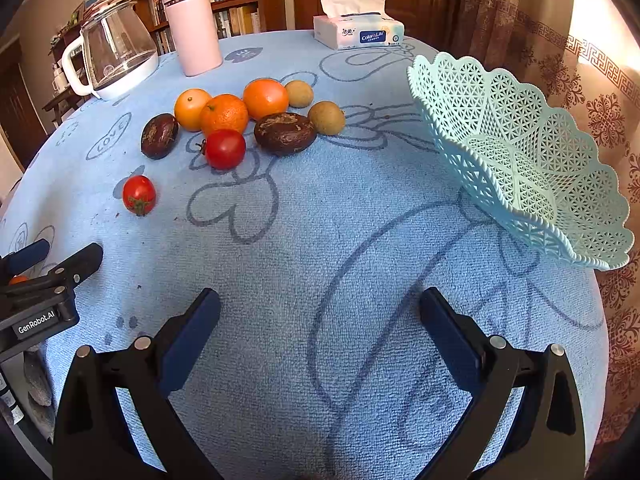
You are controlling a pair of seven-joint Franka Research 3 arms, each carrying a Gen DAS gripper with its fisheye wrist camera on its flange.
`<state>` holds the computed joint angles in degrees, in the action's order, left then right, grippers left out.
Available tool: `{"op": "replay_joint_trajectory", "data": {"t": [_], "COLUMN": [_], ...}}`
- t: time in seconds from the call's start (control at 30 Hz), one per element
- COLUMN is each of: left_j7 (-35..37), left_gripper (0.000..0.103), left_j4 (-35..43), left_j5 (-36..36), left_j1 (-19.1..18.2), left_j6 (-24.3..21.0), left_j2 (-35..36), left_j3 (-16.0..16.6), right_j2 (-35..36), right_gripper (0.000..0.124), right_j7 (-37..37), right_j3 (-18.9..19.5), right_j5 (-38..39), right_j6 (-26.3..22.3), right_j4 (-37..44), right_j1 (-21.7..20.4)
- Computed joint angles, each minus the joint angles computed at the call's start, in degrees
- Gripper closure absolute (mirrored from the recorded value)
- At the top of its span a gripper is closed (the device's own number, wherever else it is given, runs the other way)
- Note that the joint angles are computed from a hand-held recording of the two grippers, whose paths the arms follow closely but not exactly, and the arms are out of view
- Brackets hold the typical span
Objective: Organize fruits
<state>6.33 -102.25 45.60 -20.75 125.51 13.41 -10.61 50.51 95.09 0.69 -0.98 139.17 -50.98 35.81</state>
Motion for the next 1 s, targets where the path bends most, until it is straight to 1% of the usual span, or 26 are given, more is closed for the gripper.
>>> {"op": "replay_joint_trajectory", "data": {"t": [0.2, 0.4, 1.0], "left_j7": [-0.1, -0.1, -0.1], "left_gripper": [0.005, 0.005, 0.005], "left_j4": [-0.1, -0.1, -0.2], "left_j5": [0.0, 0.0, 0.0], "left_j1": [0.0, 0.0, 0.1], "left_j6": [0.2, 0.1, 0.3], "left_j2": [0.0, 0.0, -0.2], "left_j3": [0.0, 0.0, 0.0], "right_j2": [-0.9, -1.3, -0.4], "right_gripper": [0.023, 0.023, 0.023], "right_j7": [-1.7, -1.9, -1.6], "right_j3": [0.9, 0.6, 0.1], "right_j5": [1.0, 1.1, 0.3], "right_j6": [1.5, 1.7, 1.0], "right_j4": [-1.9, -2.4, -1.1], "right_j1": [-0.7, -0.5, -0.1]}}
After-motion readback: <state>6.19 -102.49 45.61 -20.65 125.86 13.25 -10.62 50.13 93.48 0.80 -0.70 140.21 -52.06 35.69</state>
